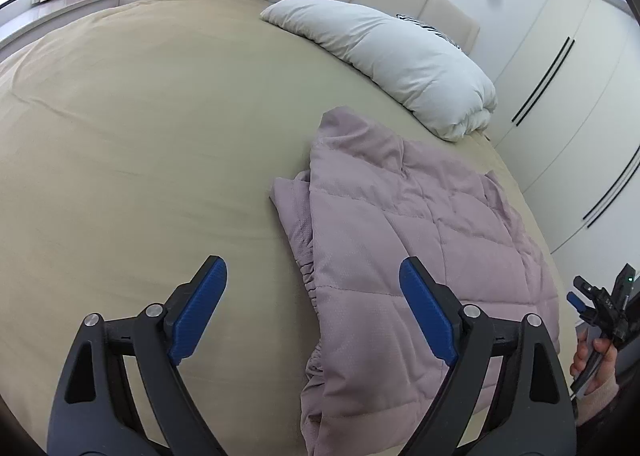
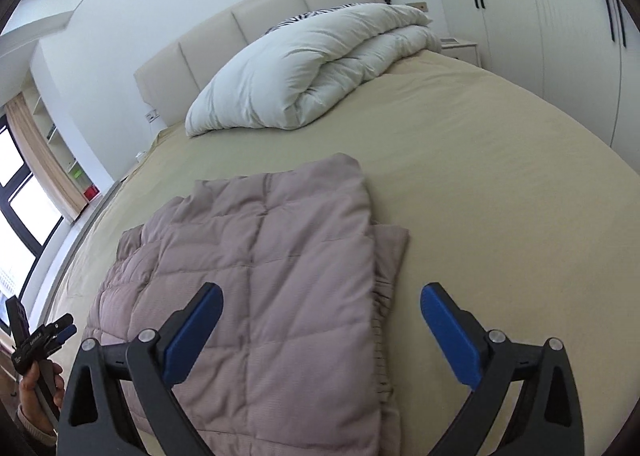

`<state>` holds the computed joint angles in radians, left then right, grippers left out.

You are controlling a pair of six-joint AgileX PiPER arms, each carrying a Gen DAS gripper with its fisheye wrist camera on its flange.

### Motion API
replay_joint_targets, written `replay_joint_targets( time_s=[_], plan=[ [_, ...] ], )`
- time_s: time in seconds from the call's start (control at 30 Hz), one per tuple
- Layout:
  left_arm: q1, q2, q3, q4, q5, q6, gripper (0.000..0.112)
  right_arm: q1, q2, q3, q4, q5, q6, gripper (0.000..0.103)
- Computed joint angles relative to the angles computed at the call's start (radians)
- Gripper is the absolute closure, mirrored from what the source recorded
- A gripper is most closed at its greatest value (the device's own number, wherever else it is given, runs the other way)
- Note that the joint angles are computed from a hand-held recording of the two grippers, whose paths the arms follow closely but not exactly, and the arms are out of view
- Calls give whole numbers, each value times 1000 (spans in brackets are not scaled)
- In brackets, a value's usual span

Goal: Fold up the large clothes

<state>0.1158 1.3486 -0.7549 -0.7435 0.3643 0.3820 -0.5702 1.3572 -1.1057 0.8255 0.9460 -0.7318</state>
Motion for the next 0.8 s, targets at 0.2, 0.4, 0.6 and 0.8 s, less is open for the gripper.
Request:
replay_joint_targets(
  time_s=[0.2, 0.4, 0.6, 0.8],
  plan=[
    [25, 30, -8, -17, 15, 29, 23, -36, 38, -7, -1, 6, -37, 2],
    [36, 78, -20, -107, 49, 102, 12, -21, 62, 2, 5, 21, -53, 2],
    [69, 153, -57, -303, 119, 264, 11, -55, 120, -18, 87, 124, -94, 2],
    [105, 310, -167, -383, 229, 323, 10, -81, 219, -76, 140, 227, -81, 2]
  ],
)
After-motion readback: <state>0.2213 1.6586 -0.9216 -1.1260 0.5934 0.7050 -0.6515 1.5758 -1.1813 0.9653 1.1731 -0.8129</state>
